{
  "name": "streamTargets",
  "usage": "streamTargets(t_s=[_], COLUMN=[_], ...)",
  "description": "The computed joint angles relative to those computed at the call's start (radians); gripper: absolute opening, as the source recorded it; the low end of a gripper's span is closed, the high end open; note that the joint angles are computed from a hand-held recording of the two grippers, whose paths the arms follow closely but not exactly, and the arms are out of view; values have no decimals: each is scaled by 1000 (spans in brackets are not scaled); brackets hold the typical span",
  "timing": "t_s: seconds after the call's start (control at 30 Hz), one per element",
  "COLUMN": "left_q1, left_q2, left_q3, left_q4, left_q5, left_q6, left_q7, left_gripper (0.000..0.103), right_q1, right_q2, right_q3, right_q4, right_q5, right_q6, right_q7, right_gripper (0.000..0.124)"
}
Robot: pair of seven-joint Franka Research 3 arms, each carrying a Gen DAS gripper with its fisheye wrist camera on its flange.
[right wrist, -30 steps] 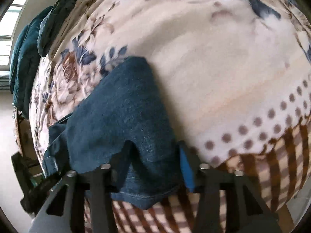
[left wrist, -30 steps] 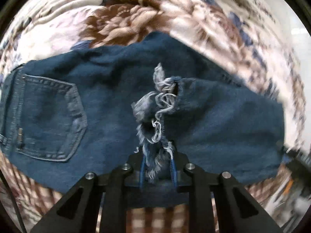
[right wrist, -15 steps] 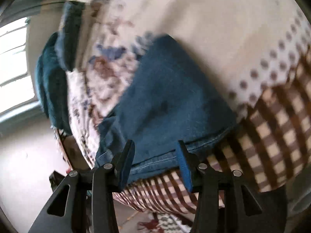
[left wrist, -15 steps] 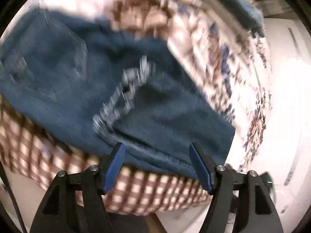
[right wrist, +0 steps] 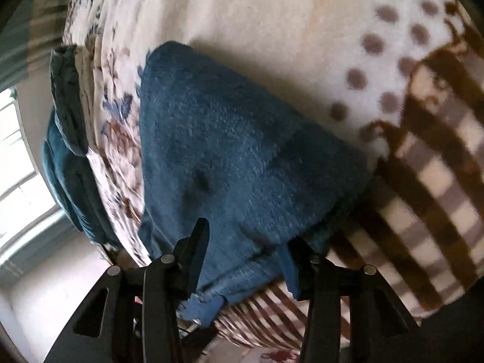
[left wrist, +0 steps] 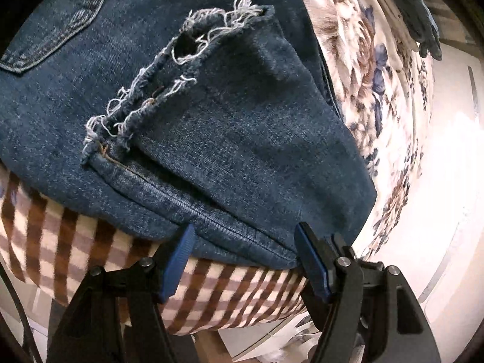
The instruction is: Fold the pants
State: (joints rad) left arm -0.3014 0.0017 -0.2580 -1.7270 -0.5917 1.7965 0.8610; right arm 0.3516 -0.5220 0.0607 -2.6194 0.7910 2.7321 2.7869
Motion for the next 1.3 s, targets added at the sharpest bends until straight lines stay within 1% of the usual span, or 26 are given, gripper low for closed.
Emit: streamTargets(t_s=[0.03, 0.07, 0.1, 0.13, 0.2, 0.27, 0.33, 0.43, 0.47, 0.5, 0.57, 0.6, 0.67, 0.73, 0.77, 0.83, 0.93, 1.0, 1.07, 1.1, 1.13, 1.17, 1.2, 1.23, 1.27, 1.3], left_q1=[1, 5, 7, 8, 7, 4, -2, -10, -12, -15, -21, -25, -31, -33, -33, -32, -25, -18, -9, -6, -5, -2, -2, -4, -11, -15], left_q2=[-3, -12, -21, -31, -44, -62, -78, -103, -113, -120, -124, -117, -115, -106, -102, -86, -63, -57, -66, -65, -53, -45, -28, -11, 18, 36], left_q3=[1, 5, 8, 10, 13, 17, 18, 19, 20, 20, 16, 15, 12, 12, 13, 14, 14, 19, 25, 27, 28, 26, 22, 15, 3, -3], left_q4=[-13, -30, -49, -71, -105, -146, -185, -240, -257, -267, -250, -225, -198, -165, -156, -140, -120, -123, -111, -91, -49, -11, 40, 90, 160, 195], left_q5=[-24, -47, -77, -108, -167, -225, -263, -286, -286, -280, -202, -153, -84, -22, -5, 20, 70, 45, 34, 28, 44, 67, 104, 153, 242, 287], left_q6=[11, 19, 38, 64, 99, 134, 170, 239, 264, 289, 302, 289, 282, 257, 256, 242, 206, 184, 134, 93, 26, -28, -75, -102, -119, -112], left_q7=[-4, -5, -13, -14, -25, -31, -41, -76, -97, -116, -129, -120, -113, -112, -106, -109, -124, -102, -107, -93, -75, -62, -33, -1, 43, 79], left_gripper=[66, 66, 66, 66, 66, 66, 66, 66, 64, 64, 41, 36, 35, 35, 35, 35, 35, 34, 37, 39, 44, 46, 47, 48, 55, 61], right_q1=[-10, -32, -29, -26, -45, -28, -2, 17, 25, 31, 25, 25, 11, 0, -10, -20, -36, -39, -26, -19, -20, -29, -45, -59, -76, -89], right_q2=[2, 5, 22, 15, -7, -33, -41, -47, -46, -50, -50, -58, -70, -65, -58, -43, -23, 9, 42, 48, 49, 42, 27, 13, 2, -2], right_q3=[15, 31, 24, 27, 44, 42, 20, -3, -10, -18, -23, -22, -11, -11, -10, -7, -6, -16, -42, -55, -60, -57, -47, -37, -30, -26], right_q4=[-5, 0, 16, 15, 22, 8, 5, 5, 6, 4, 10, 6, 3, 19, 35, 56, 83, 118, 151, 163, 175, 185, 194, 202, 215, 226], right_q5=[-5, -38, -45, -47, -90, -69, -48, -36, -28, -23, -31, -30, -49, -75, -97, -118, -147, -169, -146, -122, -109, -109, -126, -147, -177, -196], right_q6=[26, 25, 37, 70, 88, 142, 168, 156, 152, 136, 90, 76, 33, -16, -55, -104, -197, -274, -330, -356, -390, -423, -451, -475, -509, -533], right_q7=[19, 45, 33, 27, 39, 54, 42, 22, 15, 6, -6, -11, -10, -28, -34, -45, -56, -92, -176, -221, -243, -249, -240, -234, -226, -222], right_gripper=[12, 6, 6, 6, 6, 6, 6, 6, 6, 6, 6, 6, 6, 6, 6, 6, 6, 10, 20, 27, 46, 64, 68, 70, 70, 70])
